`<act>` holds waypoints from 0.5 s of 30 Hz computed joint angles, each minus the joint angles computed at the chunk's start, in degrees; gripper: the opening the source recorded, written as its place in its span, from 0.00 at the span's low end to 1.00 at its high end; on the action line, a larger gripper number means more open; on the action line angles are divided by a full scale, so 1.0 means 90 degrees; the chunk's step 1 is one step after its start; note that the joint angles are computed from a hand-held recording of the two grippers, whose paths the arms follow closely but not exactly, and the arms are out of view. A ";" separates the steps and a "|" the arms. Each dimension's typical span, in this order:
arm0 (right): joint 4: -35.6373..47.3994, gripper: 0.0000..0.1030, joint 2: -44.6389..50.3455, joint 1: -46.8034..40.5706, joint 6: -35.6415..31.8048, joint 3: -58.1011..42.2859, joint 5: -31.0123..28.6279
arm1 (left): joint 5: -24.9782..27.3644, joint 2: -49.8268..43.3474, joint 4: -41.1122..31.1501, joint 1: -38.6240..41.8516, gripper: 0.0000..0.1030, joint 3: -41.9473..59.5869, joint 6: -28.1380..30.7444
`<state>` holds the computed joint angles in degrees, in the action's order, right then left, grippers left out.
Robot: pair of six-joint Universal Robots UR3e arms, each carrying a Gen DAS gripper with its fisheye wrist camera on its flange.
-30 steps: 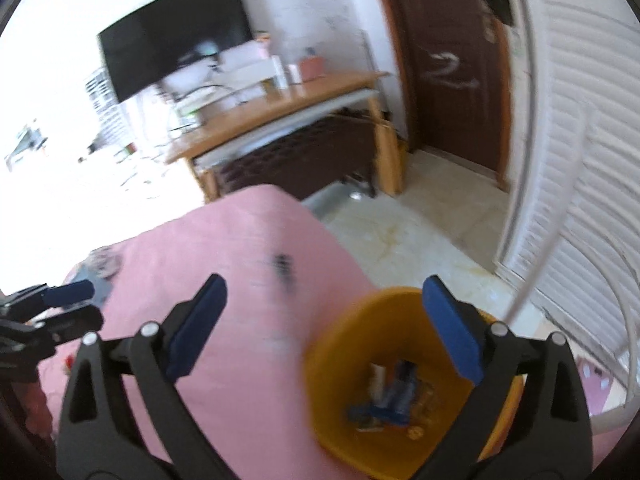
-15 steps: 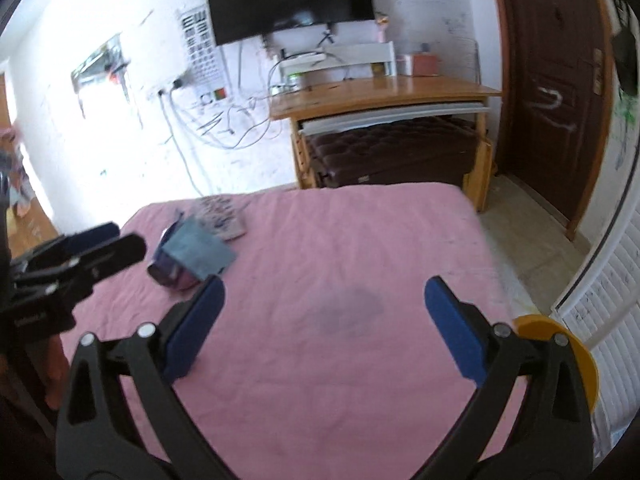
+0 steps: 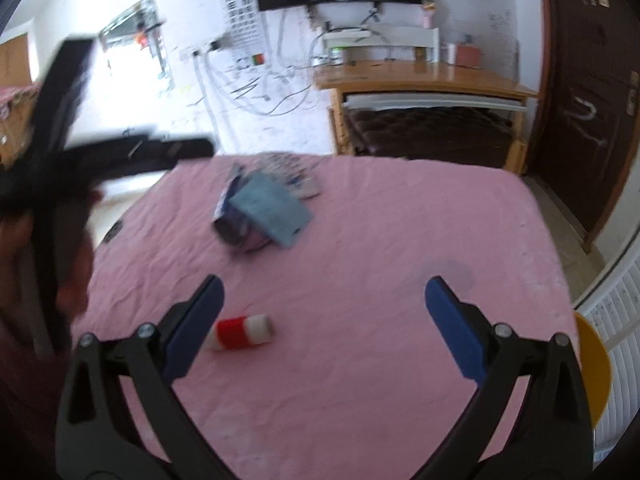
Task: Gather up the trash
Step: 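Grasp the toothpaste tube with the left tool while the right tool grasps the red-white tube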
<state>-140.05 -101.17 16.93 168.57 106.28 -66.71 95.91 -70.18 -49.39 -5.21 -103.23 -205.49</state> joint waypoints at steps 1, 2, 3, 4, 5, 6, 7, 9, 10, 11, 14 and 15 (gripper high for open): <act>0.0023 0.94 0.0035 0.0112 -0.0045 0.0001 0.0027 | -0.0423 0.0108 -0.0212 0.0371 0.75 -0.0035 0.0103; 0.0073 0.94 0.0065 0.0159 -0.0100 -0.0010 0.0066 | -0.0715 0.0125 -0.0340 0.0618 0.75 -0.0053 0.0162; 0.0084 0.94 0.0067 0.0209 -0.0132 0.0019 0.0089 | -0.1001 0.0086 -0.0501 0.0879 0.75 -0.0009 0.0280; 0.0062 0.94 0.0073 0.0295 -0.0153 0.0072 0.0113 | -0.1135 0.0026 -0.0586 0.0993 0.75 0.0016 0.0360; 0.0045 0.94 0.0122 0.0362 -0.0160 0.0075 0.0127 | -0.1260 -0.0085 -0.0701 0.1080 0.75 0.0073 0.0442; 0.0051 0.94 0.0152 0.0415 -0.0180 0.0084 0.0149 | -0.1294 -0.0161 -0.0751 0.1116 0.75 0.0099 0.0488; 0.0063 0.94 0.0177 0.0451 -0.0197 0.0098 0.0178 | -0.1271 -0.0249 -0.0791 0.1094 0.75 0.0114 0.0491; 0.0090 0.94 0.0198 0.0466 -0.0206 0.0135 0.0242 | -0.1229 -0.0392 -0.0764 0.1096 0.75 0.0105 0.0417; 0.0088 0.94 0.0203 0.0472 -0.0208 0.0153 0.0252 | -0.1148 -0.0479 -0.0763 0.1077 0.74 0.0134 0.0356; 0.0076 0.94 0.0201 0.0470 -0.0206 0.0180 0.0260 | -0.1073 -0.0594 -0.0768 0.1055 0.72 0.0176 0.0282; 0.0103 0.94 0.0238 0.0448 -0.0206 0.0145 0.0318 | -0.1045 -0.0969 -0.0760 0.1072 0.55 0.0366 0.0098; 0.0096 0.94 0.0222 0.0457 -0.0220 0.0154 0.0338 | -0.1072 -0.1013 -0.0735 0.1096 0.48 0.0351 0.0043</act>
